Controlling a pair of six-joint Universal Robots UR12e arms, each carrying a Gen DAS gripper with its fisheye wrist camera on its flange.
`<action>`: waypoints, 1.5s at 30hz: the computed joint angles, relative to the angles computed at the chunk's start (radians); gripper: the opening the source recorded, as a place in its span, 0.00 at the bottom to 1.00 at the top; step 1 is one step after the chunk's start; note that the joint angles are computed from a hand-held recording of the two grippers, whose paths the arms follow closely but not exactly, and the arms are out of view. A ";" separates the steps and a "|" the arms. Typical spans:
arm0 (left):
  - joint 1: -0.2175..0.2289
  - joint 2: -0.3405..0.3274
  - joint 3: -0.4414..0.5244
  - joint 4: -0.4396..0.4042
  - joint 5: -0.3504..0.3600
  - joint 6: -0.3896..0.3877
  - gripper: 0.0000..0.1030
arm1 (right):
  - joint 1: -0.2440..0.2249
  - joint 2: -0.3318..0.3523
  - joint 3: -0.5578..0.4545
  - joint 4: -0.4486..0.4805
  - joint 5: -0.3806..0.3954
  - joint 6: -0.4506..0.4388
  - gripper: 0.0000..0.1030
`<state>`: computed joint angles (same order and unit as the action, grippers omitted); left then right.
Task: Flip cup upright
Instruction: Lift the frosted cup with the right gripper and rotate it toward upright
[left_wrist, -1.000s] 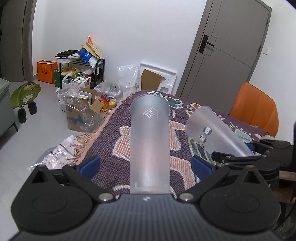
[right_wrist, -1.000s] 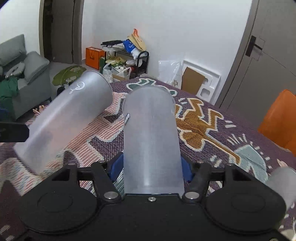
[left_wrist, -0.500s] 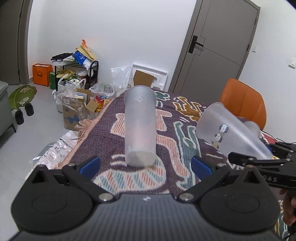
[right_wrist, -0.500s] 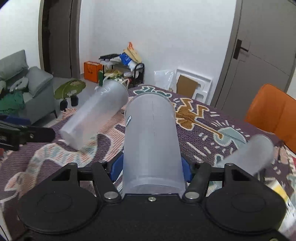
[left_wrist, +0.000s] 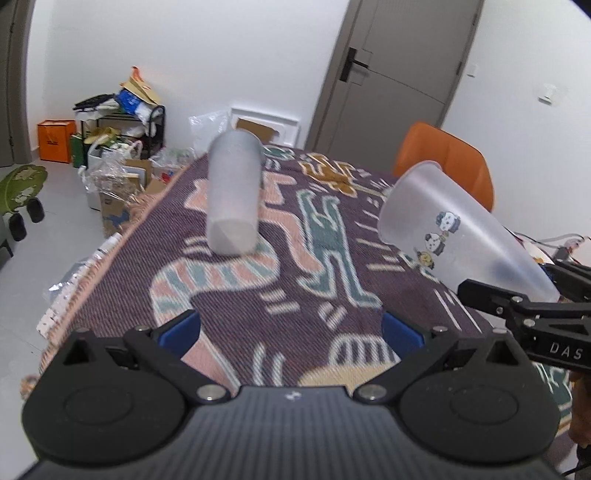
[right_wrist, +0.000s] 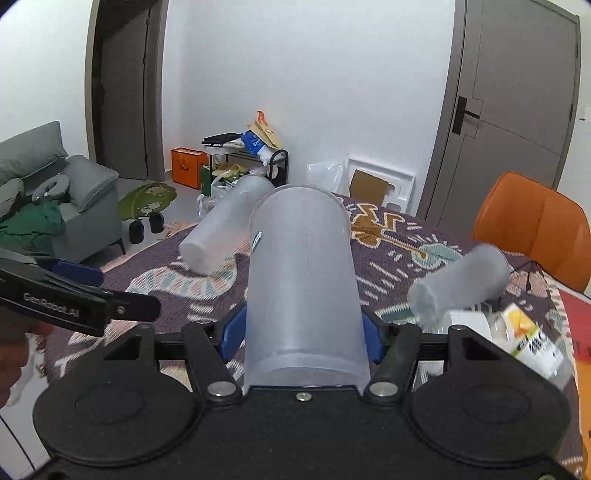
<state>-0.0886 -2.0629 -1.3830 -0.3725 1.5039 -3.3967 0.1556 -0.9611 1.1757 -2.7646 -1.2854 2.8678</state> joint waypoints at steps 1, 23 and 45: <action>-0.001 0.004 -0.008 0.000 -0.009 0.003 1.00 | -0.002 -0.009 0.019 -0.008 0.003 0.001 0.58; 0.017 0.038 -0.081 0.013 -0.180 -0.002 0.99 | -0.004 -0.043 0.172 -0.004 -0.020 0.021 0.75; 0.018 -0.095 0.111 -0.079 -0.404 -0.301 0.99 | -0.079 -0.126 0.266 -0.130 0.054 0.294 1.00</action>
